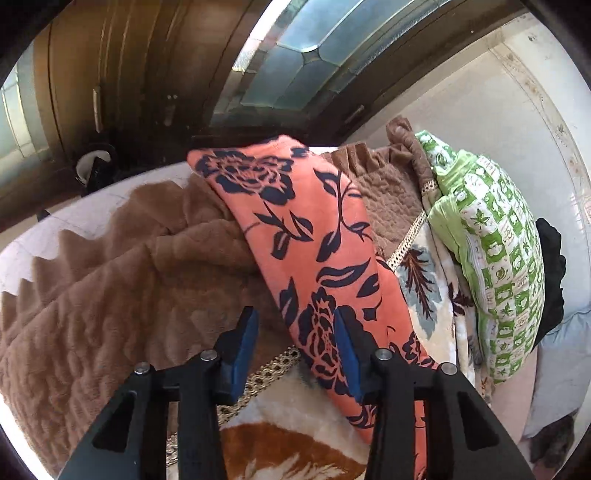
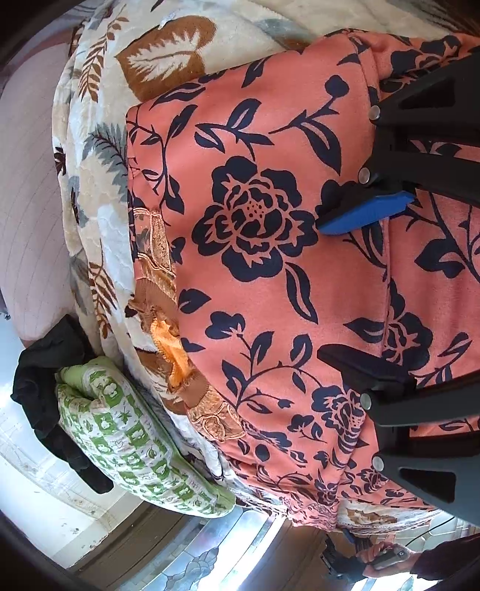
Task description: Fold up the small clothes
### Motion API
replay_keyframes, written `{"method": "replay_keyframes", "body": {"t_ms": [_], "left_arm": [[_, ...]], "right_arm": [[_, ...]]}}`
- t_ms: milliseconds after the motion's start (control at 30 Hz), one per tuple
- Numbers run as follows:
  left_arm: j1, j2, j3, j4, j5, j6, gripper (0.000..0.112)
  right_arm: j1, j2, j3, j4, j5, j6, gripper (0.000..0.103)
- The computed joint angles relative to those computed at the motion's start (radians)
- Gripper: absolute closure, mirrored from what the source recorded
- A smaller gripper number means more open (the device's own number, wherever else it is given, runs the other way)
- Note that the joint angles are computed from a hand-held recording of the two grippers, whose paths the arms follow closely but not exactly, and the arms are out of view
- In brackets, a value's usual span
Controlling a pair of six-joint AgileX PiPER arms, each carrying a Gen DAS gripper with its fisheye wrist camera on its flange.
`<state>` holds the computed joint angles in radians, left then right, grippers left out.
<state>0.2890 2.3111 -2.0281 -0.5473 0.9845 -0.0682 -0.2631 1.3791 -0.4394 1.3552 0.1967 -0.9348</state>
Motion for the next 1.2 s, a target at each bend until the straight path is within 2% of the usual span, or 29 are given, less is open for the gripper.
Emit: {"method": "replay_keyframes", "body": {"t_ms": [33, 100, 133, 200, 233, 300, 400, 467, 567, 667, 733, 833, 900, 967, 1000, 1033, 1067, 1100, 1133, 1200], "left_arm": [[-0.003, 0.024, -0.024, 0.002, 0.01, -0.027, 0.071], [-0.003, 0.012, 0.016, -0.033, -0.06, -0.025, 0.072], [0.0, 0.017, 0.013, -0.05, -0.073, -0.021, 0.082], [0.003, 0.061, -0.061, -0.047, -0.038, -0.062, 0.106], [0.001, 0.077, -0.094, -0.03, -0.019, -0.093, 0.106], [-0.017, 0.074, -0.113, 0.014, -0.035, -0.11, 0.107], [-0.089, -0.03, -0.02, 0.12, -0.132, -0.091, 0.107], [-0.153, -0.12, 0.059, 0.146, -0.187, -0.033, 0.107], [-0.286, -0.249, 0.141, 0.216, -0.231, 0.044, 0.107], [-0.469, -0.351, 0.185, 0.358, -0.225, 0.067, 0.107], [-0.609, -0.399, 0.212, 0.435, -0.213, 0.076, 0.107], [-0.832, -0.419, 0.228, 0.548, -0.198, 0.04, 0.107], [-0.96, -0.384, 0.2, 0.57, -0.164, 0.026, 0.107], [-1.084, -0.338, 0.185, 0.609, -0.145, -0.013, 0.105], [-1.138, -0.298, 0.145, 0.621, -0.098, -0.018, 0.101], [-1.178, -0.261, 0.122, 0.626, -0.078, -0.015, 0.089], [-1.21, -0.252, 0.139, 0.63, -0.085, -0.017, 0.082], [-1.231, -0.275, 0.196, 0.637, -0.117, -0.023, 0.067], [-1.243, -0.317, 0.281, 0.664, -0.189, -0.049, 0.057], [-1.237, -0.414, 0.457, 0.74, -0.336, -0.141, 0.048]], "right_arm": [[0.003, 0.0, 0.001, 0.003, -0.005, -0.002, 0.037], [0.004, -0.002, 0.002, 0.005, -0.007, -0.006, 0.037], [-0.002, -0.004, 0.004, 0.016, -0.002, -0.021, 0.037], [-0.004, 0.005, -0.002, 0.049, 0.004, -0.047, 0.037], [-0.012, 0.005, 0.001, 0.082, 0.013, -0.08, 0.037], [-0.025, 0.008, 0.001, 0.111, 0.027, -0.107, 0.037], [-0.051, 0.003, 0.002, 0.103, 0.055, -0.106, 0.038], [-0.105, -0.002, 0.007, 0.119, 0.11, -0.12, 0.04], [-0.202, -0.005, 0.008, 0.108, 0.197, -0.11, 0.04], [-0.283, -0.032, 0.009, 0.062, 0.228, -0.066, 0.04], [-0.361, -0.041, 0.006, 0.041, 0.282, -0.046, 0.04], [-0.471, -0.059, 0.003, 0.017, 0.365, -0.03, 0.04], [-0.526, -0.079, 0.001, 0.003, 0.404, -0.026, 0.04], [-0.59, -0.095, -0.002, -0.01, 0.458, -0.025, 0.04], [-0.624, -0.099, -0.005, -0.014, 0.486, -0.031, 0.04], [-0.657, -0.103, -0.006, -0.016, 0.51, -0.036, 0.04], [-0.686, -0.104, -0.009, -0.016, 0.53, -0.041, 0.04], [-0.717, -0.106, -0.01, -0.016, 0.547, -0.044, 0.04], [-0.735, -0.107, -0.014, -0.018, 0.551, -0.042, 0.038], [-0.75, -0.105, -0.031, -0.043, 0.549, -0.034, 0.037]]}}
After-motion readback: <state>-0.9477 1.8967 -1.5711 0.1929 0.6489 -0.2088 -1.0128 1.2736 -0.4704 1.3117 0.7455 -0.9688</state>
